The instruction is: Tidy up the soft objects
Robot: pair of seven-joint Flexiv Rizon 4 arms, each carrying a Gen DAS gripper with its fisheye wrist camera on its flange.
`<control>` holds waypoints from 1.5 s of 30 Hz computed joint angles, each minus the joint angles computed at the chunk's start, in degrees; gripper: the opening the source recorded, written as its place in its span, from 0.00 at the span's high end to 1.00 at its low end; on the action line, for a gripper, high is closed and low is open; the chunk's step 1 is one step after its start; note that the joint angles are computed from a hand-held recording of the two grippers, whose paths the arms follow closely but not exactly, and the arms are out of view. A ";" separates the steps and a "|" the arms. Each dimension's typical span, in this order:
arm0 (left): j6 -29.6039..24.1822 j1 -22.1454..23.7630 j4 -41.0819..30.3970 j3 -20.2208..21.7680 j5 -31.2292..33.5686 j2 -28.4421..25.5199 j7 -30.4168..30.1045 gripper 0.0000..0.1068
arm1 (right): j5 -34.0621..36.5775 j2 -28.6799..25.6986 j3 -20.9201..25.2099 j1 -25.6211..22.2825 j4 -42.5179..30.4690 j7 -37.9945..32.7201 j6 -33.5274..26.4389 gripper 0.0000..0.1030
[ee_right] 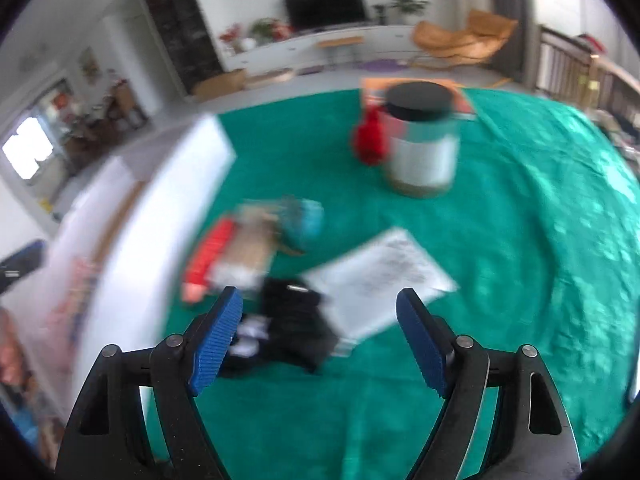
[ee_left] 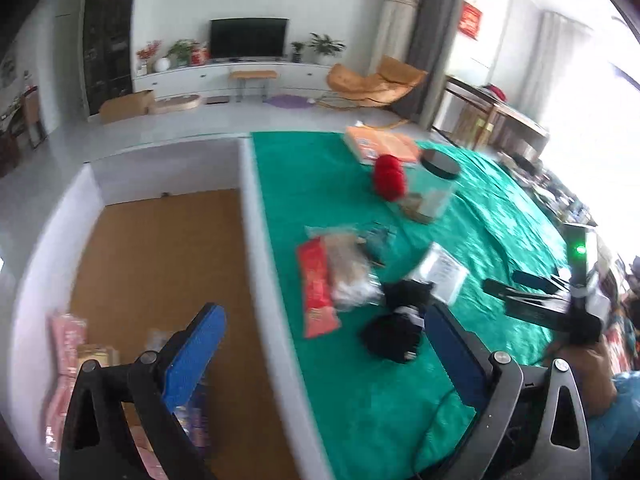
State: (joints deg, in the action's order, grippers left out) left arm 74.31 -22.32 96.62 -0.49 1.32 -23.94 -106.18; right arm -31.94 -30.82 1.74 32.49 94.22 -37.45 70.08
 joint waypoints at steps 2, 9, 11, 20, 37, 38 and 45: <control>-1.32 -0.65 -2.45 -3.01 -1.22 -3.06 2.31 0.07 | -5.86 1.55 -6.35 2.39 4.85 6.86 -3.25 0.21; -8.22 -6.21 -10.31 -0.43 -0.47 -11.05 -1.34 0.07 | -17.18 3.29 -9.41 -0.48 12.37 19.81 -3.04 0.21; -9.75 -7.12 -11.56 0.96 0.67 -11.96 -3.27 0.07 | -17.59 3.91 -7.98 -2.50 13.63 20.80 -2.48 0.21; -13.56 -7.28 -14.38 1.85 4.24 -14.33 -5.53 0.07 | -25.69 3.31 -7.06 -5.89 14.73 27.60 -1.23 0.20; -21.71 -8.71 -33.63 5.70 8.70 -27.02 -11.51 0.04 | -25.46 2.66 -6.38 -7.41 14.68 30.15 0.10 0.13; -21.74 -8.60 -34.16 5.84 8.85 -27.34 -11.87 0.04 | -25.42 2.63 -6.42 -7.39 14.66 30.16 0.16 0.13; -17.32 -9.12 -33.14 7.26 11.24 -27.50 -14.43 0.04 | -25.32 2.62 -6.57 -7.24 14.65 30.12 0.15 0.13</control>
